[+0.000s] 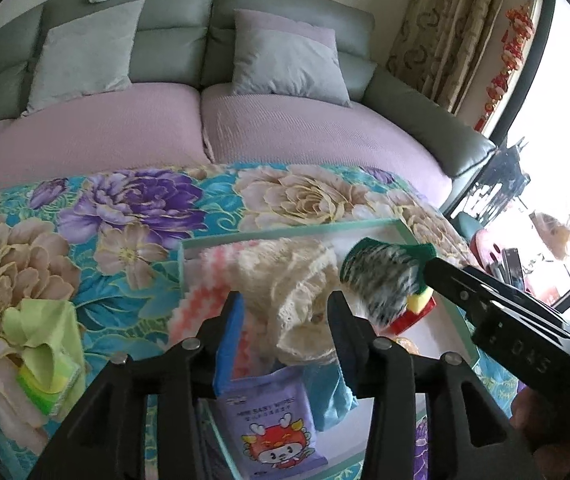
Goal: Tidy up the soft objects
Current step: 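Lower the lace cloth and scrunchie into the white tray and open both tools, then move both open tools back over the lime green cloth and green tissue packet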
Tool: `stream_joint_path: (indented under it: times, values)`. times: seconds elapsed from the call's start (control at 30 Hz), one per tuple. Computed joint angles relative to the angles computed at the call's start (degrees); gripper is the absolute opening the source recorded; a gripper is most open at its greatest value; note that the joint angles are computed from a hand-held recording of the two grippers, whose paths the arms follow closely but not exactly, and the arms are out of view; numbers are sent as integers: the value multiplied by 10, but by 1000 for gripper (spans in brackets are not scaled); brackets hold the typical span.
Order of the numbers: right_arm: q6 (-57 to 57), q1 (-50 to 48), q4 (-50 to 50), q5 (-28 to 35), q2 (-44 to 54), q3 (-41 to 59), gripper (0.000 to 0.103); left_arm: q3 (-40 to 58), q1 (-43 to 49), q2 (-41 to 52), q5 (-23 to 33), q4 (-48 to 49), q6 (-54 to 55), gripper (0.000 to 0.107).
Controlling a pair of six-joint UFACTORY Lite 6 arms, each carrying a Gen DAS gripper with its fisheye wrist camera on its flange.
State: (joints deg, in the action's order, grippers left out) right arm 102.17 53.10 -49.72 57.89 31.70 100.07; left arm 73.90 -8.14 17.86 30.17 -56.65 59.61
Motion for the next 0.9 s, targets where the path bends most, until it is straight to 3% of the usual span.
stream_joint_path:
  times: [0.13, 0.2, 0.3, 0.43, 0.53, 0.63, 0.77, 0.87, 0.9]
  values:
    - [6, 8, -13, 12, -5, 5, 63, -2, 13, -13, -27, 24, -26, 49]
    - [-2, 10, -13, 18, 0, 15, 66, 3, 20, -10, -43, 42, -49, 59]
    - [-10, 11, -13, 22, 7, 28, 71, 16, 35, 5, -66, 89, -102, 60]
    - [-11, 12, -14, 24, 13, 35, 87, 48, 51, 40, -97, 233, -252, 60]
    - [-7, 10, -13, 25, 13, 34, 99, 60, 65, 57, -103, 290, -315, 61]
    - [-2, 9, -14, 29, 13, 32, 103, 67, 80, 68, -106, 312, -345, 73]
    - [2, 7, -13, 32, 14, 30, 103, 65, 92, 66, -116, 316, -364, 77]
    - [0, 5, -11, 34, 20, 36, 103, 46, 98, 58, -146, 336, -393, 100]
    - [-3, 4, -9, 33, 24, 41, 103, 40, 99, 54, -155, 338, -396, 101]
